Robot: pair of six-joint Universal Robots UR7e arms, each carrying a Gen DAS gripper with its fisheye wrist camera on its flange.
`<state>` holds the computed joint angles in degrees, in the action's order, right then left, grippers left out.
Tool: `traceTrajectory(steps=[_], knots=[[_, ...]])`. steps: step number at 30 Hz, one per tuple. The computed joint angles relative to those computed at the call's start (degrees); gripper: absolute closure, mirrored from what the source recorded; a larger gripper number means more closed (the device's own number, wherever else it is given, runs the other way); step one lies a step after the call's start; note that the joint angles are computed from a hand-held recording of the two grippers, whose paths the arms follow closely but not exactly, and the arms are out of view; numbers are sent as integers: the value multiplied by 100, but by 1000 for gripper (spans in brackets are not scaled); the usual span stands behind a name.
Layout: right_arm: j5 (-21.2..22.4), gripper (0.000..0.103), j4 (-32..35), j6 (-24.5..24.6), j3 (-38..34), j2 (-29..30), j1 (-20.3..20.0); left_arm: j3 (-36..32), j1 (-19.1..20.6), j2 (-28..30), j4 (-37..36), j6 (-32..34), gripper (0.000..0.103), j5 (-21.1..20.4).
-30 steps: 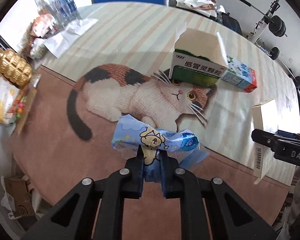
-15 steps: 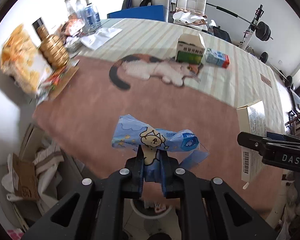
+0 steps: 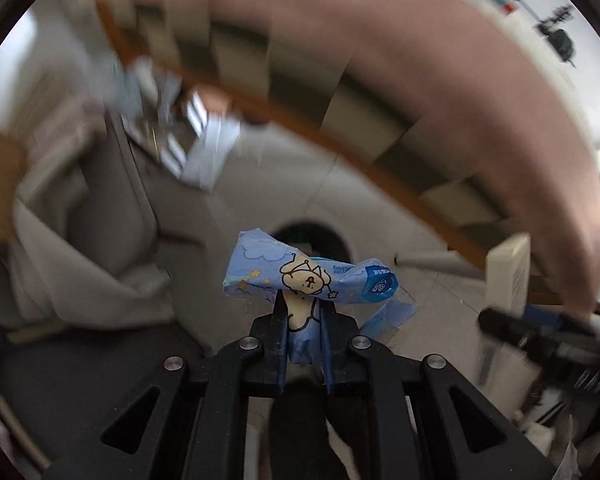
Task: Collect trash
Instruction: 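Carry the bag and medicine box over the bin and open both tools, then move both tools back over the table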
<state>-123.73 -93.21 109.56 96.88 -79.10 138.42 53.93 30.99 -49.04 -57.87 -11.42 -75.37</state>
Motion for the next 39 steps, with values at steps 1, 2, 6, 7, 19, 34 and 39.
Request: traceTrajectory(steps=[1, 2, 6, 7, 19, 34, 39], knots=[[114, 21, -425, -134, 373, -43, -105, 340, 107, -99, -186, -44, 92, -69], [210, 21, -903, -261, 793, -76, -225, 721, 200, -180, -436, -58, 92, -54], [306, 21, -2677, -718, 2212, -119, -765, 1769, 516, -256, -1252, 43, 92, -76], [296, 21, -3082, -850, 2493, -85, -895, 1976, 598, -245, -1445, 104, 92, -87], [351, 21, -8962, -3172, 4975, 1399, -2894, 3248, 1350, 74, -2866, 453, 24, 104], [-320, 0, -5310, -2024, 3994, 1191, -2472, 4428, 1052, -784, -3770, 655, 0, 1545], [-247, 0, -4258, -1558, 3714, 914, -2155, 4353, 916, -972, -3347, 383, 0, 1643]])
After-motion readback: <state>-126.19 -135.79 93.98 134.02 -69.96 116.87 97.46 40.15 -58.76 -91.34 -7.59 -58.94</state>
